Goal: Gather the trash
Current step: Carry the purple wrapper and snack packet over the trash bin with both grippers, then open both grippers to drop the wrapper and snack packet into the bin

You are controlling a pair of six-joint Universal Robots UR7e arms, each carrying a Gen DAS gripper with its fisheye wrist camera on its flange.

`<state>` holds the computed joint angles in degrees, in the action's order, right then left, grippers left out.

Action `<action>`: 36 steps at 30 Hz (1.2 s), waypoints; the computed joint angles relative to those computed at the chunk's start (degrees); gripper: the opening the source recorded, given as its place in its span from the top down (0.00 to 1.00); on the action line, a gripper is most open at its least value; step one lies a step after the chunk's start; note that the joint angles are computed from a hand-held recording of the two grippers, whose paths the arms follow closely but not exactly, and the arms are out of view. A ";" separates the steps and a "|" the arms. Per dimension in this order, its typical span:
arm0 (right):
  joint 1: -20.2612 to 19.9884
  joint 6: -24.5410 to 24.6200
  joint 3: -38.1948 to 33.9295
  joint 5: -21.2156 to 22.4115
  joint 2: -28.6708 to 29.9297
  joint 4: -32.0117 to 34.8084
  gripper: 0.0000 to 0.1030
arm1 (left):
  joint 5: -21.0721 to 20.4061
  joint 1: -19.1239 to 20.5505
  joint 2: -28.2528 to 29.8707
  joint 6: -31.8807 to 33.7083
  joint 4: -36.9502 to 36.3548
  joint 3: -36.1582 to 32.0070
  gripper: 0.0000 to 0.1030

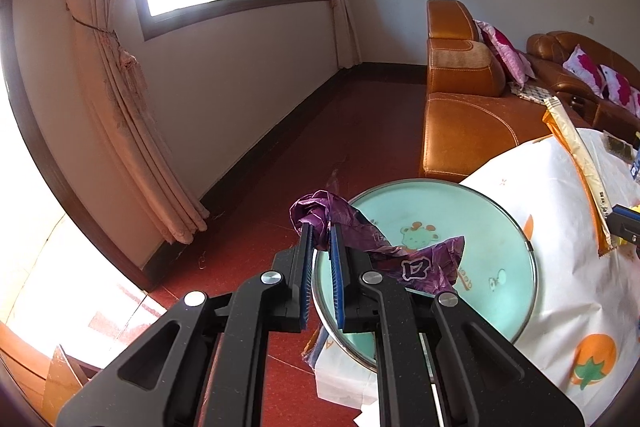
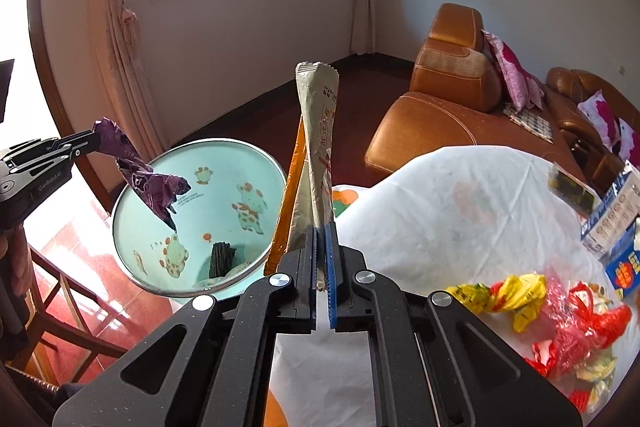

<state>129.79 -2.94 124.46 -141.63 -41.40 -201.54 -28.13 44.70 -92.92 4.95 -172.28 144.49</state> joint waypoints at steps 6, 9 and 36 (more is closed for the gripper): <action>-0.88 -2.04 -1.44 0.71 1.24 0.93 0.95 | 1.50 -0.03 1.76 2.18 -2.86 0.41 0.92; -1.16 -2.96 -2.19 0.65 1.90 1.29 0.95 | 2.59 0.01 2.92 3.51 -4.56 0.43 0.92; -1.39 -7.94 -7.30 1.35 6.07 5.40 0.95 | 3.28 1.64 4.98 5.23 -3.17 -0.07 0.91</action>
<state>128.41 -10.87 117.16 -140.28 -35.33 -196.15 -24.85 46.34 -87.93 10.18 -175.45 144.42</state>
